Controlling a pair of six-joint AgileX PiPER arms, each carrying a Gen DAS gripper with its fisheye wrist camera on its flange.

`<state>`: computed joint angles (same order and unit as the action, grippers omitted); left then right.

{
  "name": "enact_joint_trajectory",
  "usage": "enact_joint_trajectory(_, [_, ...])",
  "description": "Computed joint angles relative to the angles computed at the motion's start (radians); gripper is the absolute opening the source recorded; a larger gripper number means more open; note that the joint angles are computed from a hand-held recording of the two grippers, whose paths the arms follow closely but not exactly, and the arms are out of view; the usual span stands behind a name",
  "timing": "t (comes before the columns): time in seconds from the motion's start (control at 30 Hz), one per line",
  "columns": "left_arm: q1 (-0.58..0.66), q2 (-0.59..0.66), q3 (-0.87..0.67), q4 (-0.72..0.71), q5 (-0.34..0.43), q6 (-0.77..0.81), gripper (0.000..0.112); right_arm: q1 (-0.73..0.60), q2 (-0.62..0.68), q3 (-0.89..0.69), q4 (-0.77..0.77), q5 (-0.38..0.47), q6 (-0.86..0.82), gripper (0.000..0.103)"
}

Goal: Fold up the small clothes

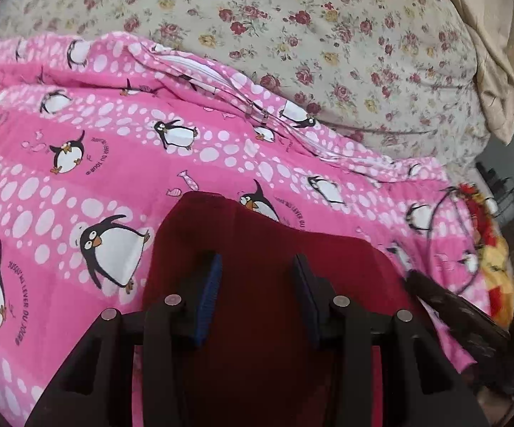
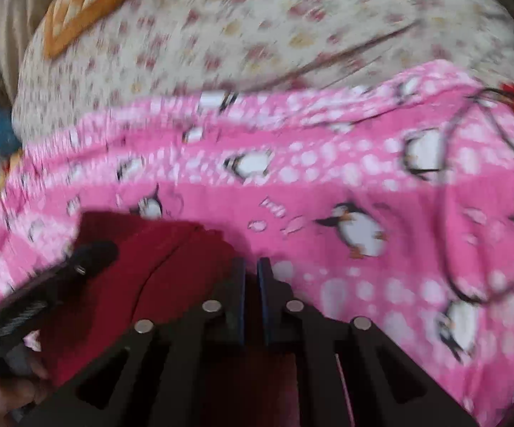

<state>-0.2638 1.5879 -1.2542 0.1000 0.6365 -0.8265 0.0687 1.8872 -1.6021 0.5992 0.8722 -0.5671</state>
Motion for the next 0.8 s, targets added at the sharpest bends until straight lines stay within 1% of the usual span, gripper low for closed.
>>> enact_joint_trajectory(0.03, [0.019,-0.021,0.011,-0.066,-0.007,0.059,0.033,-0.027,-0.040,0.037,0.050,-0.001,-0.045,0.009])
enact_joint_trajectory(0.07, [0.029,-0.050,0.018,-0.091,0.006,0.088,0.033,-0.055,-0.096,0.085,0.105,-0.003,-0.111,0.011])
enact_joint_trajectory(0.1, [0.028,-0.082,0.022,-0.077,0.027,0.093,0.033,-0.086,-0.163,0.141,0.160,0.008,-0.198,0.015])
enact_joint_trajectory(0.13, [0.008,-0.120,0.033,-0.022,0.042,0.073,0.033,-0.111,-0.216,0.183,0.200,0.034,-0.279,0.018])
enact_joint_trajectory(0.2, [-0.038,-0.160,0.050,0.041,0.057,0.072,0.033,-0.143,-0.295,0.244,0.232,0.099,-0.407,0.018])
enact_joint_trajectory(0.27, [-0.095,-0.158,0.063,0.077,0.096,0.100,0.033,-0.156,-0.386,0.337,0.214,0.154,-0.547,0.018])
enact_joint_trajectory(0.3, [-0.121,-0.143,0.066,0.126,0.111,0.083,0.035,-0.146,-0.398,0.356,0.195,0.157,-0.573,0.018])
enact_joint_trajectory(0.33, [-0.151,-0.132,0.078,0.194,0.112,0.056,0.036,-0.121,-0.406,0.375,0.138,0.148,-0.574,0.018])
enact_joint_trajectory(0.37, [-0.166,-0.126,0.095,0.238,0.095,0.043,0.037,-0.087,-0.390,0.391,0.068,0.122,-0.551,0.019])
enact_joint_trajectory(0.4, [-0.165,-0.122,0.102,0.252,0.084,0.035,0.040,-0.072,-0.373,0.393,0.039,0.117,-0.536,0.020])
enact_joint_trajectory(0.47, [-0.126,-0.123,0.097,0.182,0.072,0.078,0.041,-0.091,-0.344,0.399,0.079,0.120,-0.545,0.020])
enact_joint_trajectory(0.5, [-0.105,-0.133,0.087,0.131,0.079,0.118,0.041,-0.102,-0.332,0.380,0.088,0.143,-0.522,0.020])
enact_joint_trajectory(0.53, [-0.096,-0.147,0.083,0.109,0.086,0.138,0.041,-0.108,-0.336,0.375,0.092,0.150,-0.519,0.020])
enact_joint_trajectory(0.6, [-0.090,-0.196,0.085,0.092,0.109,0.152,0.041,-0.110,-0.390,0.407,0.091,0.116,-0.541,0.020])
enact_joint_trajectory(0.63, [-0.091,-0.222,0.095,0.082,0.108,0.156,0.041,-0.122,-0.430,0.432,0.117,0.111,-0.578,0.020])
enact_joint_trajectory(0.7, [-0.109,-0.278,0.126,0.066,0.085,0.171,0.041,-0.186,-0.500,0.484,0.217,0.186,-0.707,0.021])
enact_joint_trajectory(0.73, [-0.129,-0.293,0.140,0.084,0.080,0.159,0.041,-0.208,-0.524,0.507,0.248,0.228,-0.762,0.023])
enact_joint_trajectory(0.77, [-0.152,-0.296,0.151,0.106,0.083,0.150,0.042,-0.210,-0.539,0.528,0.246,0.261,-0.803,0.023])
enact_joint_trajectory(0.8, [-0.166,-0.273,0.154,0.100,0.098,0.163,0.043,-0.185,-0.544,0.545,0.210,0.260,-0.815,0.026])
